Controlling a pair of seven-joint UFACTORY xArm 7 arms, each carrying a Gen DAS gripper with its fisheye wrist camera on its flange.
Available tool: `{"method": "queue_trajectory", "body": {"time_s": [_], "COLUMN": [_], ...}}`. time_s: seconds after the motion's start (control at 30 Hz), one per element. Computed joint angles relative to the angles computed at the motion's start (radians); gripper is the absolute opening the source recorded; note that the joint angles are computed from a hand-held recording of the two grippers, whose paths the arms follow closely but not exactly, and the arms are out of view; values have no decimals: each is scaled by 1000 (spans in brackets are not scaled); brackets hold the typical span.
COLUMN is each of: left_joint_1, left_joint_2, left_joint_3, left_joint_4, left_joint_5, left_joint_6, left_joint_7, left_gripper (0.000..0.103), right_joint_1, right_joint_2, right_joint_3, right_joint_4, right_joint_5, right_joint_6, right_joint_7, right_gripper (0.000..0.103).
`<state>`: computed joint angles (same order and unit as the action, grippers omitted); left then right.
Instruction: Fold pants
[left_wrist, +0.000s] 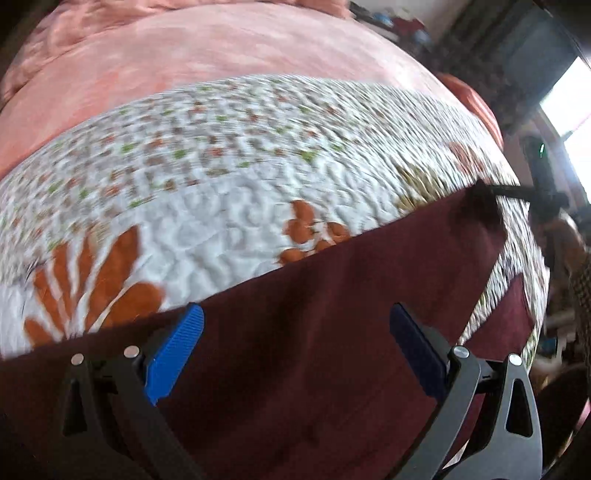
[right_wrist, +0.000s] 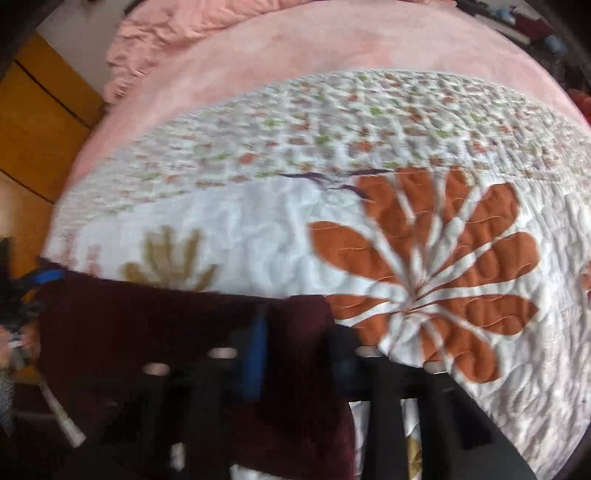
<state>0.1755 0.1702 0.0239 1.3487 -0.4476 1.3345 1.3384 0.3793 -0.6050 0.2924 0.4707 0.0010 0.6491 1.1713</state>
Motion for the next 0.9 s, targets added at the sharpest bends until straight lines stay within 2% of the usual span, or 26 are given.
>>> {"method": "queue_trajectory", "body": {"time_s": [0.07,0.23,0.37,0.63,0.67,0.7,0.73,0.77,0.8,0.83,0.9], "left_joint_1": [-13,-52,-88,-114,-114,-111,-109,-106,-103,-98,-72], "left_joint_2": [0,48,59,106,112,111,111,108,111,111,85], "left_joint_3": [-16,-46,-65,-72,-71,-67,-65,-63,-60,-57,-47], "left_joint_4": [2,56,43,87,97,105,111,110,118,120,105], "left_joint_5": [8,25,53,93,99,116,133,146,154,154,109], "left_joint_6": [18,124,140,240,260,277,288,296,307,323,309], "left_joint_7": [45,101,121,122,115,120,130,137,140,143,160], "left_gripper": [100,100,100,99,93,83,53,34,23,15,11], "right_joint_1": [5,35,39,-10,-14,-17,-17,-20,-23,-23,-27], "right_joint_2": [-16,-171,-308,-302,-308,-316,-330,-333,-339,-339,-335], "right_joint_3": [27,72,78,137,140,142,141,141,144,146,155], "right_joint_4": [41,39,6,63,65,60,52,44,42,44,55], "right_joint_5": [-44,-86,-97,-126,-127,-126,-122,-120,-119,-116,-115], "right_joint_6": [61,71,52,19,28,26,24,18,23,31,54], "right_joint_7": [-24,-43,-53,-80,-78,-72,-64,-61,-55,-52,-42], "right_gripper": [23,21,21,21,21,21,21,21,21,21,21]}}
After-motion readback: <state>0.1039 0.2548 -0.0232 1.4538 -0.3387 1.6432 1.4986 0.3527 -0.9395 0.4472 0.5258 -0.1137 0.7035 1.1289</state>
